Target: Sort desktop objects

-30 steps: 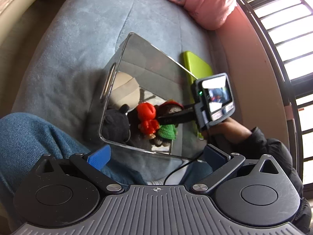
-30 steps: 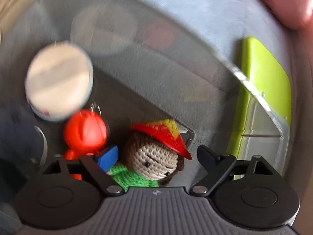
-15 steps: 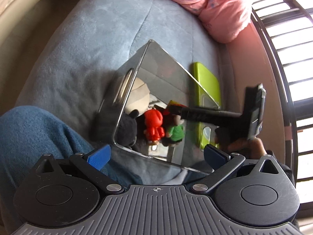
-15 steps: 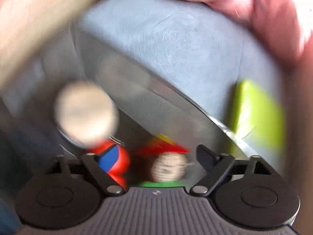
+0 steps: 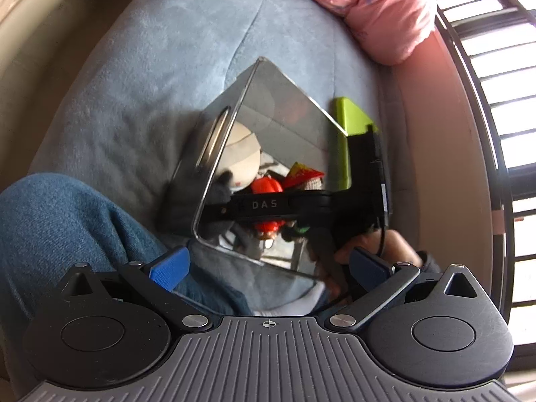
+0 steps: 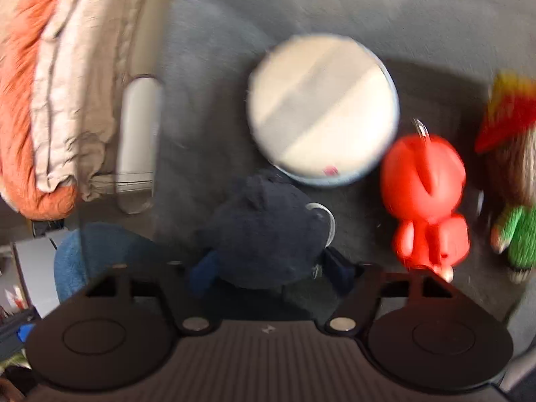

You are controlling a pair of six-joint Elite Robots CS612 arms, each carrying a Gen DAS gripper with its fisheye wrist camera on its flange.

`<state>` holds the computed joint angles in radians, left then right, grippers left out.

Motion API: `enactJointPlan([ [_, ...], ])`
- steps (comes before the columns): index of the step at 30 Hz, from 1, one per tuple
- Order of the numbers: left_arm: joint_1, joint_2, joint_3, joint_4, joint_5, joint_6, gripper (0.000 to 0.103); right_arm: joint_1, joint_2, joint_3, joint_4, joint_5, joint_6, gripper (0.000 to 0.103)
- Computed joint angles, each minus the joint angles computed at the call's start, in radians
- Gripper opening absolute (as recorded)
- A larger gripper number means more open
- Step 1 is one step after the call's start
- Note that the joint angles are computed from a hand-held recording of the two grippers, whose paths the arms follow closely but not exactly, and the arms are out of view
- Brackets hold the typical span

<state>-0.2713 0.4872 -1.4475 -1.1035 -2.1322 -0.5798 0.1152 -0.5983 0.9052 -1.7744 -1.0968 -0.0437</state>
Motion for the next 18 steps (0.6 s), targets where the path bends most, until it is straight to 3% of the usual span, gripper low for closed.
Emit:
enactJointPlan([
  [5, -0.001, 0.001, -0.002, -0.008, -0.004, 0.000, 0.103, 0.022, -0.023, 0.002, -0.074, -0.120, -0.088, 0.044],
  [7, -0.001, 0.001, -0.002, -0.005, -0.005, 0.004, 0.103, 0.029, -0.027, 0.003, -0.089, -0.155, -0.090, 0.044],
  [9, -0.001, 0.001, -0.003, 0.000, -0.003, 0.004, 0.103, 0.035, -0.037, 0.026, -0.113, -0.177, -0.074, 0.061],
  [12, 0.002, 0.005, -0.012, -0.014, 0.003, -0.016, 0.103, 0.020, -0.040, 0.051, -0.123, -0.132, 0.006, 0.067],
  [16, 0.008, 0.009, -0.014, -0.044, 0.009, -0.040, 0.103, -0.014, -0.078, 0.158, -0.400, -0.089, 0.186, 0.075],
  [18, 0.009, 0.008, -0.005, -0.046, 0.006, -0.044, 0.103, -0.024, -0.073, 0.167, -0.474, -0.088, 0.221, 0.079],
])
